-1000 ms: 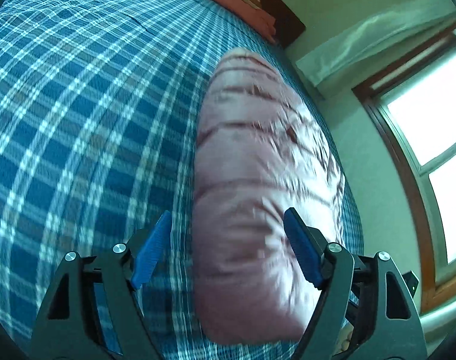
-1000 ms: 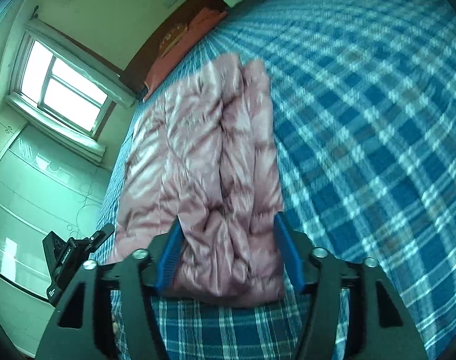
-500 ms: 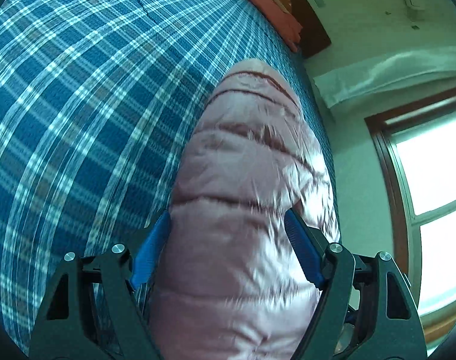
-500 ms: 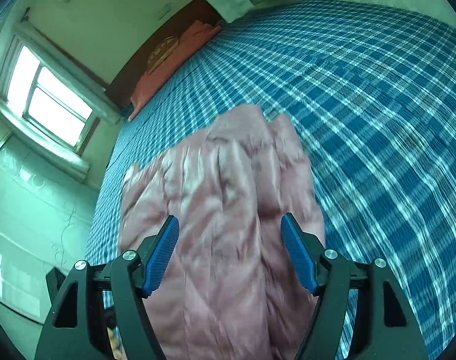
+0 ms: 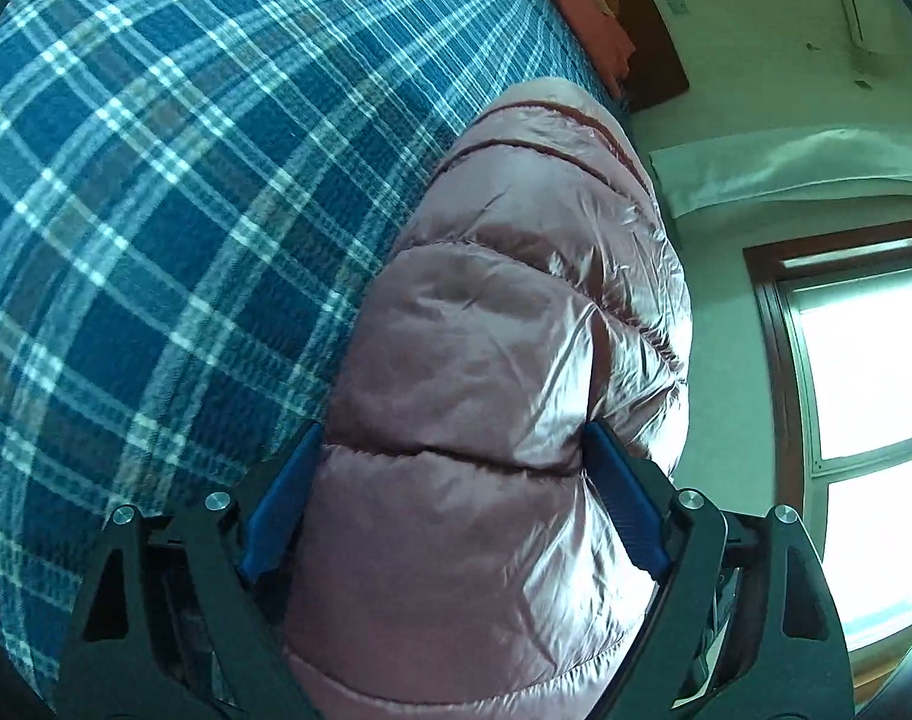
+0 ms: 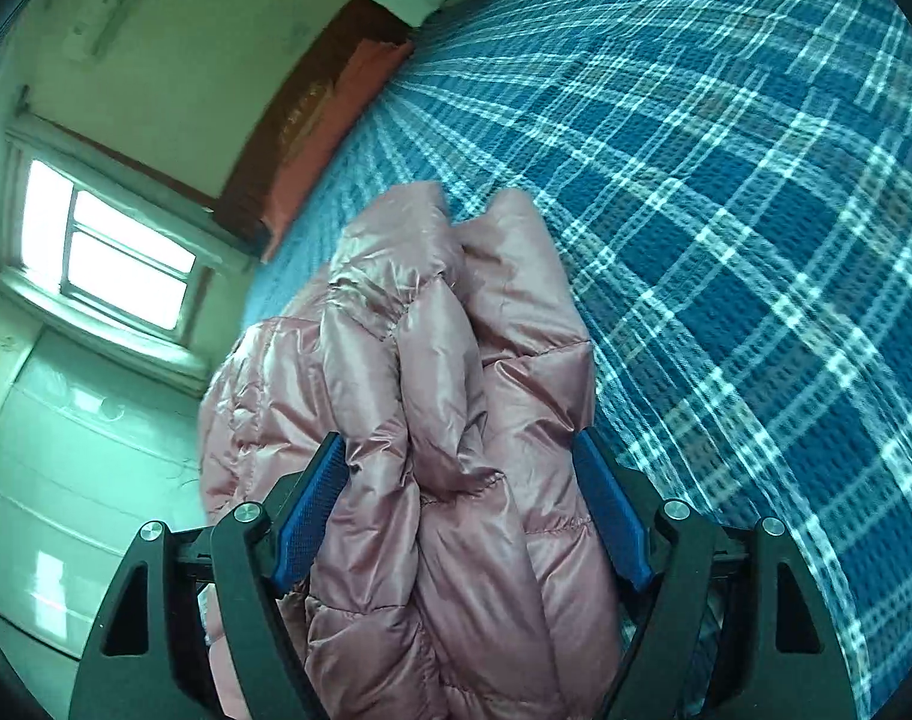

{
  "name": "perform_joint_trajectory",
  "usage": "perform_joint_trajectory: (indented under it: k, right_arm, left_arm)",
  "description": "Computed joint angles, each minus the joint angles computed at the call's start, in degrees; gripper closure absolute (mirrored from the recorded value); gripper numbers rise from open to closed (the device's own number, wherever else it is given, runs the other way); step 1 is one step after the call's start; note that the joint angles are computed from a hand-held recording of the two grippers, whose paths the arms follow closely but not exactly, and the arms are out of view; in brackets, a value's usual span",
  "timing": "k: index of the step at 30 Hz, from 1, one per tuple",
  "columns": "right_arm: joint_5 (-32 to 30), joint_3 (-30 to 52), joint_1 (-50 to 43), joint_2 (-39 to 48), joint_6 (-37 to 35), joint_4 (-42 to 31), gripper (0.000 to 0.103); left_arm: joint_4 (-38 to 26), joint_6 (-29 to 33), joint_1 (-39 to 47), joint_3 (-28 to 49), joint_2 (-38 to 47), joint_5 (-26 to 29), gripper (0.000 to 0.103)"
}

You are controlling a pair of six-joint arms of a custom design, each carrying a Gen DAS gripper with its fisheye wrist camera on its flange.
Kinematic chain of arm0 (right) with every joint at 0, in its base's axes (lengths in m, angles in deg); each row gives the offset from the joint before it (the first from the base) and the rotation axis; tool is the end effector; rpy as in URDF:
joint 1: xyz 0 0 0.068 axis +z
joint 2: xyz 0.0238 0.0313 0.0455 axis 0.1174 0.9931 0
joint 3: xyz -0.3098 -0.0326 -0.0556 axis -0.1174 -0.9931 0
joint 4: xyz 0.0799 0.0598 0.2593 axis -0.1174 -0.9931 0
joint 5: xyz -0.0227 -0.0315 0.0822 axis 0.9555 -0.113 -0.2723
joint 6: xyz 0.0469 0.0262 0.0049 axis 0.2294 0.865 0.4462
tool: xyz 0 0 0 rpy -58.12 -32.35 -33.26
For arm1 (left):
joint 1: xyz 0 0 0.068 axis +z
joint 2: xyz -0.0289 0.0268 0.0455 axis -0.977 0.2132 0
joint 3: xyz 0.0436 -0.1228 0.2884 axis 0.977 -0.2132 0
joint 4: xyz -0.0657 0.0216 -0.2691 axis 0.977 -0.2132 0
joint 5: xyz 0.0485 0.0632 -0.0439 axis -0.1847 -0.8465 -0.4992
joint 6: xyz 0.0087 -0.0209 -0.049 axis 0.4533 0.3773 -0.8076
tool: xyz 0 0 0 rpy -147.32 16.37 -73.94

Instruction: Fold large clothes

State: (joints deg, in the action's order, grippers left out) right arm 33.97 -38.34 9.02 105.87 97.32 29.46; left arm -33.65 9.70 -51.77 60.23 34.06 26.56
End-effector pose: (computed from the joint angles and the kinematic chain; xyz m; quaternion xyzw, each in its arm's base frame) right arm 0.2217 0.0257 0.0999 0.2093 0.8614 0.3615 0.2888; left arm 0.2385 0.0866 0.0855 -0.2740 0.8575 -0.3870 0.1998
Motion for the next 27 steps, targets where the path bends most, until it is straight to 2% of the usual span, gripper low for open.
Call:
perform_joint_trajectory:
  k: [7, 13, 20, 27]
  right_arm:
    - [-1.4, -0.7, 1.2, 0.9, -2.9, 1.9, 0.03]
    - [-0.2, -0.3, 4.1, 3.5, -1.7, 4.7, 0.051]
    - [-0.1, -1.4, 6.0, 4.9, 0.8, 9.9, 0.065]
    - [3.1, -2.8, 10.0, -4.0, 2.3, 7.7, 0.077]
  left_arm:
    - [2.0, 0.2, -2.5, 0.4, 1.3, -0.7, 0.015]
    - [2.4, -0.8, -5.7, 0.9, 0.8, -3.8, 0.033]
    - [3.8, -2.9, -8.8, 0.2, -1.4, -6.8, 0.055]
    - [3.1, -0.5, -6.9, -0.9, -6.2, -6.2, 0.065]
